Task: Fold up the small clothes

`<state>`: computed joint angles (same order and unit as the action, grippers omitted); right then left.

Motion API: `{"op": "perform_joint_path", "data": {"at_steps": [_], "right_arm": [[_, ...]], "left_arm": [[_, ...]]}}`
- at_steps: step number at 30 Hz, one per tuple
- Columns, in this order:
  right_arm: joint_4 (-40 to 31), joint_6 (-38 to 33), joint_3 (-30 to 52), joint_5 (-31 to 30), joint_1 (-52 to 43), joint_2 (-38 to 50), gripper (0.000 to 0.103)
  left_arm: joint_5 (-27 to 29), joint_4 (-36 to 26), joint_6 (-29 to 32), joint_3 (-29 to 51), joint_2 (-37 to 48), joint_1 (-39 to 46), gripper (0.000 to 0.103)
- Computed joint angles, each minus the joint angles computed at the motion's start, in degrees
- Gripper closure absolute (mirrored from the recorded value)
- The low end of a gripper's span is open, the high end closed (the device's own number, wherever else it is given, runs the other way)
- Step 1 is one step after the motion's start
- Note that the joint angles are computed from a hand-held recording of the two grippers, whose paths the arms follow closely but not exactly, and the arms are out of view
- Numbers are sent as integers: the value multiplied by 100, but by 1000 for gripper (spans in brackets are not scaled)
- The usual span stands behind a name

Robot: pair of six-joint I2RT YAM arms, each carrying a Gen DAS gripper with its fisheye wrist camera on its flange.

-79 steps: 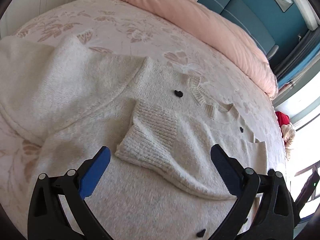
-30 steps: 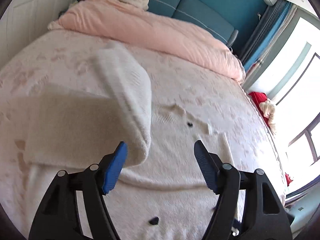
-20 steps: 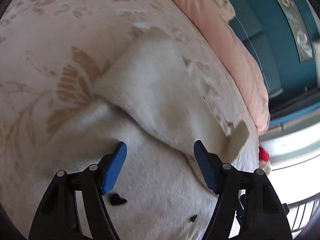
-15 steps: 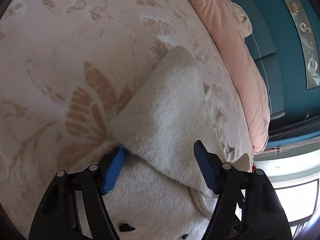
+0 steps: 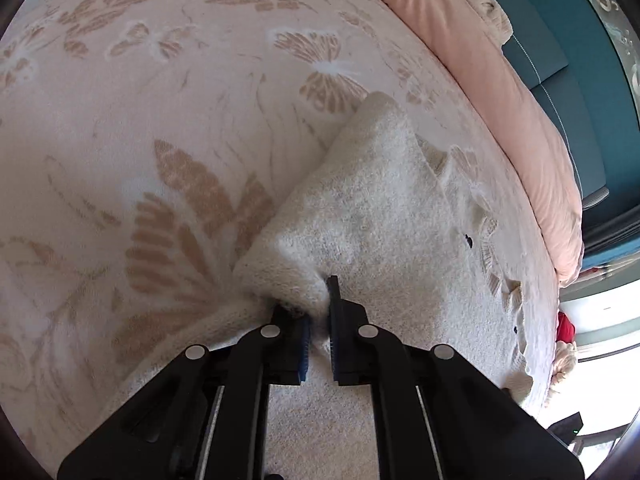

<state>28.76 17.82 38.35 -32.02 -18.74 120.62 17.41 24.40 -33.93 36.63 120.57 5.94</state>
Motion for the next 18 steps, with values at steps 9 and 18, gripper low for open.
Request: {"op": "perform_joint_path", "data": {"at_steps": [9,18], "right_arm": [[869,-213,-613,-161,-178,-228,98],[-507,-1244,-1445,272,-729,-1795,53]], "left_arm": [[-337,-52,343,20,4,-144,96],[-187,-97,1247,-776,-915,154,78]]}}
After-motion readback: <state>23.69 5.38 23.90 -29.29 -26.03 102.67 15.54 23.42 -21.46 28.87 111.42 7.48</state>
